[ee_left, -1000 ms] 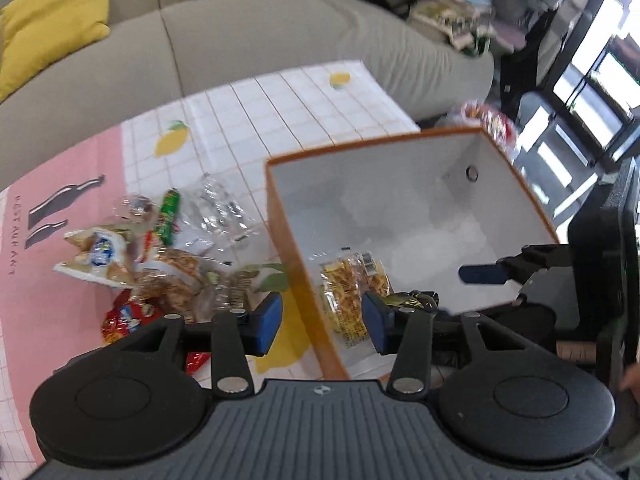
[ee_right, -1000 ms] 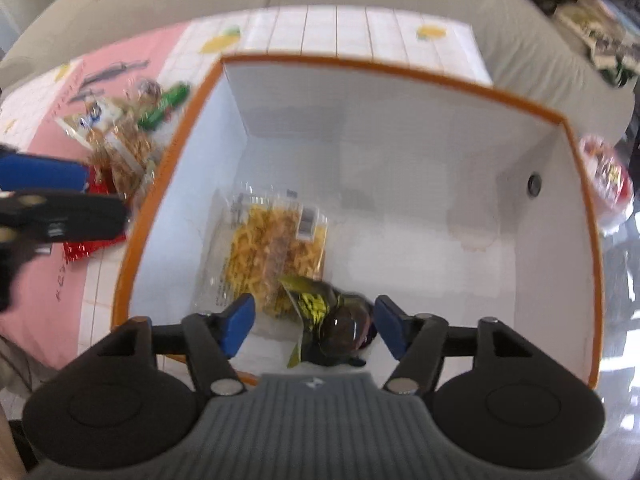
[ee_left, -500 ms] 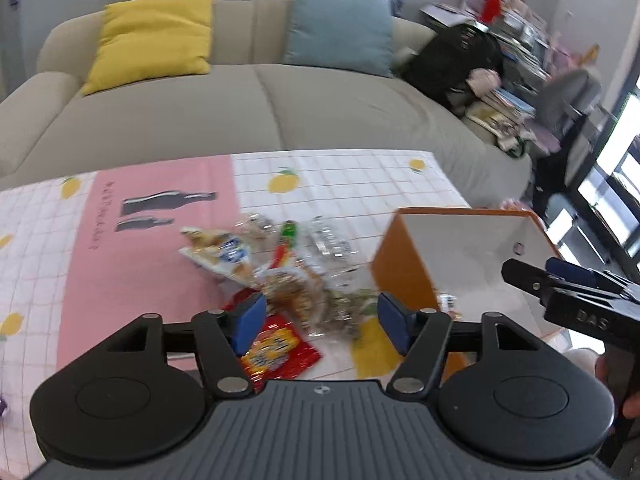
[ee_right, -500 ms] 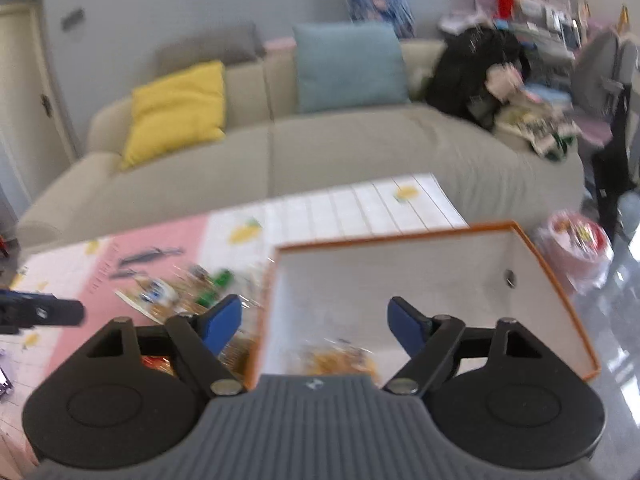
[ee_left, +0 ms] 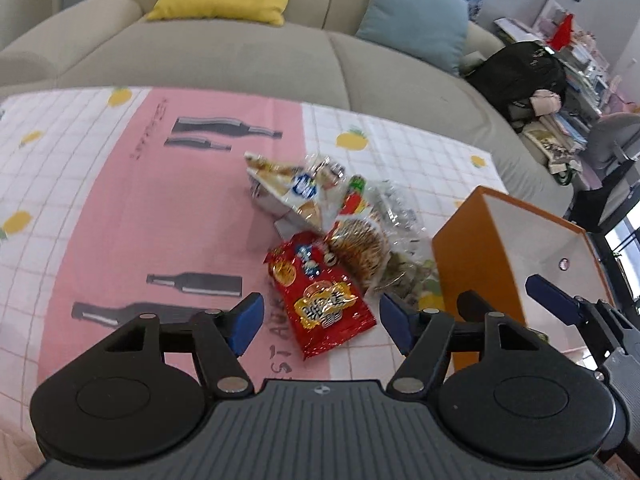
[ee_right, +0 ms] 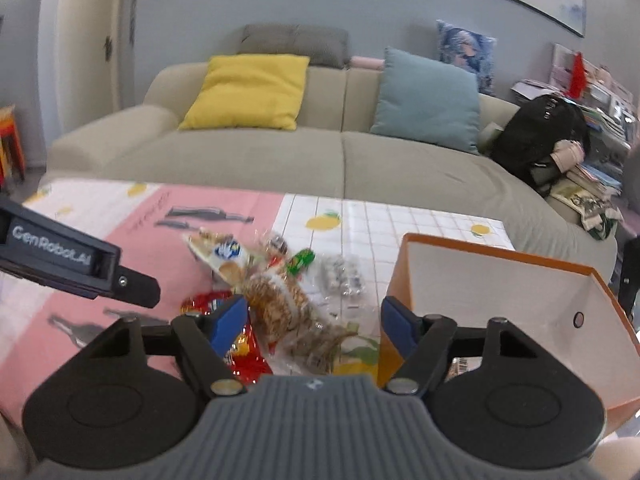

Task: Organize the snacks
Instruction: 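Withdraw both tools from the box back over the snack pile, then grasp the red chip bag with the left tool while the right tool grasps a clear nut pack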

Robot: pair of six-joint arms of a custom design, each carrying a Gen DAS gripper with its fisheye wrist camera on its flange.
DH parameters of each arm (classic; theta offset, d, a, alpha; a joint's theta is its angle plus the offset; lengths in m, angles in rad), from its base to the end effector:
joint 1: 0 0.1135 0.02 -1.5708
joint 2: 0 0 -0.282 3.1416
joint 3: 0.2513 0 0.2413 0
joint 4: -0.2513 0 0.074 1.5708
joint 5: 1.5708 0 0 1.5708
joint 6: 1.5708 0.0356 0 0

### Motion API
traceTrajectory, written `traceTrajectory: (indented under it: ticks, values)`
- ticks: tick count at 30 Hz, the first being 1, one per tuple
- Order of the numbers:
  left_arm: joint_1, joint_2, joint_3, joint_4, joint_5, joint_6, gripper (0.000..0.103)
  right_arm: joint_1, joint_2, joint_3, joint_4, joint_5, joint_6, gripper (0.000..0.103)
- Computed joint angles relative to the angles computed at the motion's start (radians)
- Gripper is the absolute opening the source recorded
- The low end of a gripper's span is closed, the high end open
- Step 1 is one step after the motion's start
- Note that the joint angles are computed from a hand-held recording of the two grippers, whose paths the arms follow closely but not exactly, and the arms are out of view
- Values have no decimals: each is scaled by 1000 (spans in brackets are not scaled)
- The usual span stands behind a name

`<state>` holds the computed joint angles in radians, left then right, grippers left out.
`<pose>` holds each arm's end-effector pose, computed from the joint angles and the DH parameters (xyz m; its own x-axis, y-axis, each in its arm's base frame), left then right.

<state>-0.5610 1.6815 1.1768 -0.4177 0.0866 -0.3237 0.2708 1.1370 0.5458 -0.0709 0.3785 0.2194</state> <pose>0.2954 -0.1893 0.2460 -0.8225 0.1426 -0.5506 0.3298 0.9083 -0.2575 0.2092 0.0444 0.2231 -0.5711 0.0513 -0.8192 0.1604 0.9858 -0.0501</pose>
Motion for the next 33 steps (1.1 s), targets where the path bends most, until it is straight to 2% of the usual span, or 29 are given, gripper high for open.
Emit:
traceTrajectory:
  ticks: [4,7,14,19,26,30,33]
  values:
    - [7,72,56,-15,1,-26,80,-30,94,19,68,-43,-88,63]
    - [-4,143,138,-60,-44,-60,82,-43,190,44,112,-59,-159,55]
    - [-32,331,344,-180,-61,-132,88,-98,369,104,164,-118,-227,55]
    - [-45,449,470,-263,-72,-178,88,-107,461,123,184,-108,-201,57]
    - [-72,544,577,-329,-126,-170,91,-115,546,150,178,-66,-159,58]
    - [-80,581,615,-352,-154,-147,93,-125,569,163,179,-86,-132,62]
    - [-74,578,591,-324,-147,-128,94,-125,576,161,196,-88,-121,62]
